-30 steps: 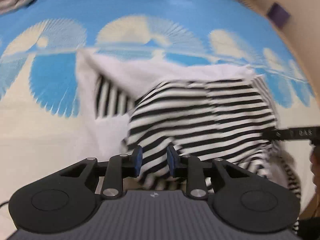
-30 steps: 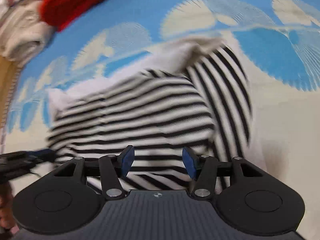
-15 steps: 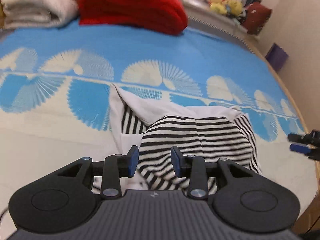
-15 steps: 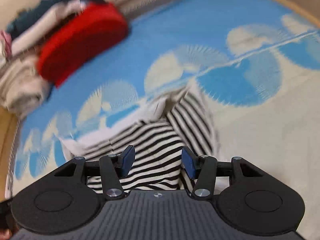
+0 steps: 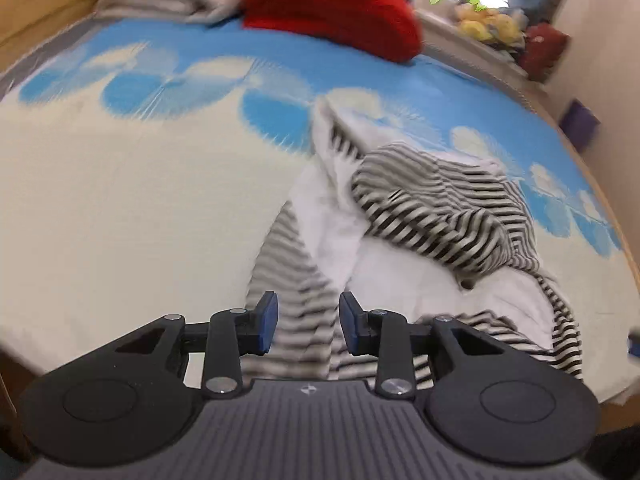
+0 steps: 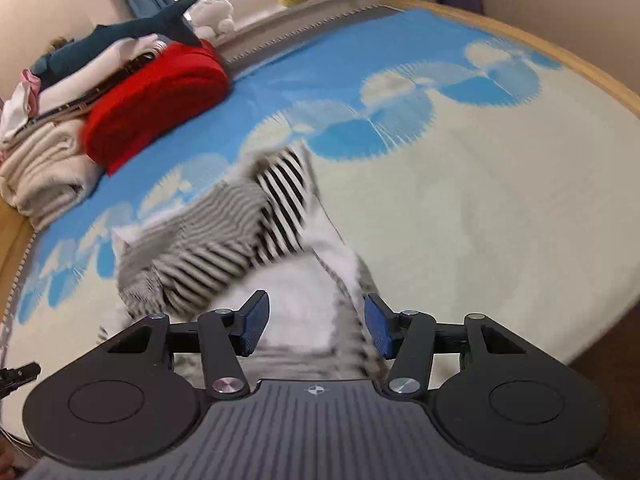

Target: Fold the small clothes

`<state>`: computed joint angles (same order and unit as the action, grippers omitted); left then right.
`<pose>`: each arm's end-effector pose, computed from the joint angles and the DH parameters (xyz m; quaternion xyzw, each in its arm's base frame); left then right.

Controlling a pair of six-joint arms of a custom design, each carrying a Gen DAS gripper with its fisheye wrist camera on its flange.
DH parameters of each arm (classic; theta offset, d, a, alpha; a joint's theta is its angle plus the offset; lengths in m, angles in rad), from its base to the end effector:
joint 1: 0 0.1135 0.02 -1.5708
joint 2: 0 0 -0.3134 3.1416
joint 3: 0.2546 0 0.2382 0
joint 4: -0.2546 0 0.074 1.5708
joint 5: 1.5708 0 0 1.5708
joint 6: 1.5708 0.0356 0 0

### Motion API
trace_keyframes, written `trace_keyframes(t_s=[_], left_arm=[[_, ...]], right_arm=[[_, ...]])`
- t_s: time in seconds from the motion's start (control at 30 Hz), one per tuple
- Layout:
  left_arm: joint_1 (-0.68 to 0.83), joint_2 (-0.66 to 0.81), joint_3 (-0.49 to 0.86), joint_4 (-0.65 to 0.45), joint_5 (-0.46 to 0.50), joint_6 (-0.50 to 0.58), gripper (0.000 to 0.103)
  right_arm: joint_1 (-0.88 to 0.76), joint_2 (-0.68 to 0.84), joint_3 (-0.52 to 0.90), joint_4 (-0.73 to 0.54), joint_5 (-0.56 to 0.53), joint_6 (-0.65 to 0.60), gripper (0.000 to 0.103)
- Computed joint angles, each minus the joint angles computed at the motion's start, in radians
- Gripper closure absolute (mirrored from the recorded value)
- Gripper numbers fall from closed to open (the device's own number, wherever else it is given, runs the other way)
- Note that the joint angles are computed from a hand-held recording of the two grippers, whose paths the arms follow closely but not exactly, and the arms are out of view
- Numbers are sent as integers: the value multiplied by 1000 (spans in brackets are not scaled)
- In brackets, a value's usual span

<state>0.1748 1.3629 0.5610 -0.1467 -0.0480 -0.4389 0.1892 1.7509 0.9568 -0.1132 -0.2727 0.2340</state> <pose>0.2189 0.0404 0.2072 -0.2945 0.9051 -0.0176 0.3064 0.3392 0.0747 0.2142 -0.0233 0.9375 0.1934 0.2885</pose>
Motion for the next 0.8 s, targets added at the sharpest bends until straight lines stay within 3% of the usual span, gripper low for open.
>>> trace_keyframes(t_s=[0.1, 0.2, 0.3, 0.37, 0.5, 0.6, 0.8], left_arm=[[3, -5, -60, -22, 44, -98, 67], [6, -14, -69, -44, 83, -138, 64], [3, -5, -116, 23, 105, -118, 58], [32, 31, -182, 133, 136, -115, 53], [62, 163, -194, 204, 198, -217, 45], [46, 174, -183, 214, 155, -221, 35], [23, 248, -154, 210, 117, -211, 34]], right_arm=[[-27, 37, -104, 66, -13, 27, 48], [-34, 103, -105, 66, -31, 53, 48], [-22, 150, -87, 52, -58, 80, 48], [-12, 151, -106, 75, -51, 69, 48], [-2, 189, -88, 66, -5, 71, 47], [-8, 206, -87, 70, 0, 58, 47], [12, 257, -65, 58, 21, 41, 46]])
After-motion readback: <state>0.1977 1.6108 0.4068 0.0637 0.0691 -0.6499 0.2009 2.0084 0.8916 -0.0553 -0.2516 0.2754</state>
